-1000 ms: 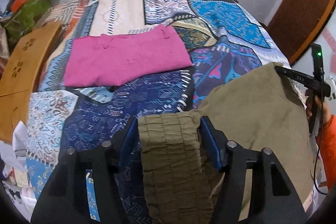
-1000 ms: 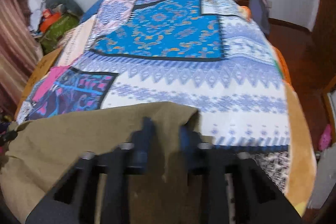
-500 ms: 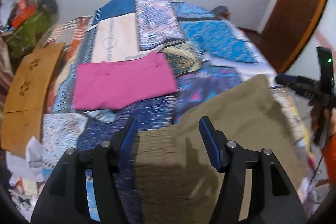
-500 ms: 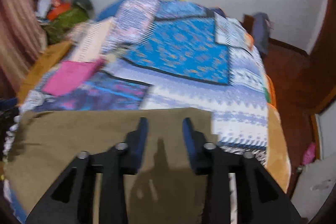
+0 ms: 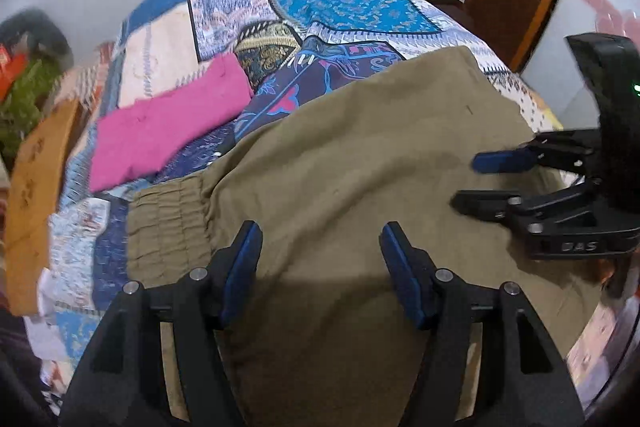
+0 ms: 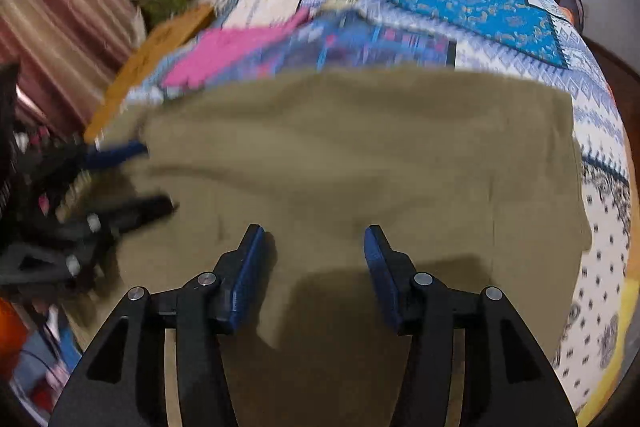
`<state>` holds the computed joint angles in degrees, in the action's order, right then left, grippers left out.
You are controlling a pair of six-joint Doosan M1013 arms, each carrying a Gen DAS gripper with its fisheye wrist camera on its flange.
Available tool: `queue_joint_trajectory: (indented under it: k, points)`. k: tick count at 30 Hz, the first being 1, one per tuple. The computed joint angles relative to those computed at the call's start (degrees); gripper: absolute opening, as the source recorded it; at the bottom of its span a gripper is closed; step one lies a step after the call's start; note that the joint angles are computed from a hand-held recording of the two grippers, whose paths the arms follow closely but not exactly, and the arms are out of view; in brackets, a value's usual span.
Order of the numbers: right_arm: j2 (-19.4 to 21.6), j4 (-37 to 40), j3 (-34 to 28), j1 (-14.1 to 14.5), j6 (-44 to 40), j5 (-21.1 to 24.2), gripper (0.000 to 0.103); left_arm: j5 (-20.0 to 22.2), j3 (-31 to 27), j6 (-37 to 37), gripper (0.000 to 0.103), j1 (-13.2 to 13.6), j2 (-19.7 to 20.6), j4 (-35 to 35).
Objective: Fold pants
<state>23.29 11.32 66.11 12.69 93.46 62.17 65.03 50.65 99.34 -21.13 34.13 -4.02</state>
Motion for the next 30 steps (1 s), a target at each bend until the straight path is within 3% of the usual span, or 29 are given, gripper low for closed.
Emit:
queue_joint_trajectory:
  k: [12, 17, 23, 26, 30]
  points:
    - [-9.48, -4.52, 12.06, 0.42, 4.1, -3.46, 0.048, -6.55, 13.56, 4.3, 0.064, 0.95, -9.56, -0.32]
    - [-13.54, -5.98, 17.21, 0.26, 9.6, -5.96, 0.059, -6.91, 16.16, 2.86, 0.065, 1.72, -11.76, 1.04]
    - [-14.23, -11.46, 16.56, 1.32, 12.94, -4.94, 0.059, -7.92, 18.07, -1.95, 0.067, 3.99, -14.2, -2.33]
    - [-14.57, -12.42, 15.92, 1.9, 13.51, -8.29, 0.059, -7.85, 19.12, -2.94, 0.074, 4.92, -15.04, -5.31]
    - [-14.44, -13.91, 15.28, 2.98, 14.57, -13.19, 0.059, -4.52, 19.39, -2.55, 0.074, 5.93, -14.54, -11.54]
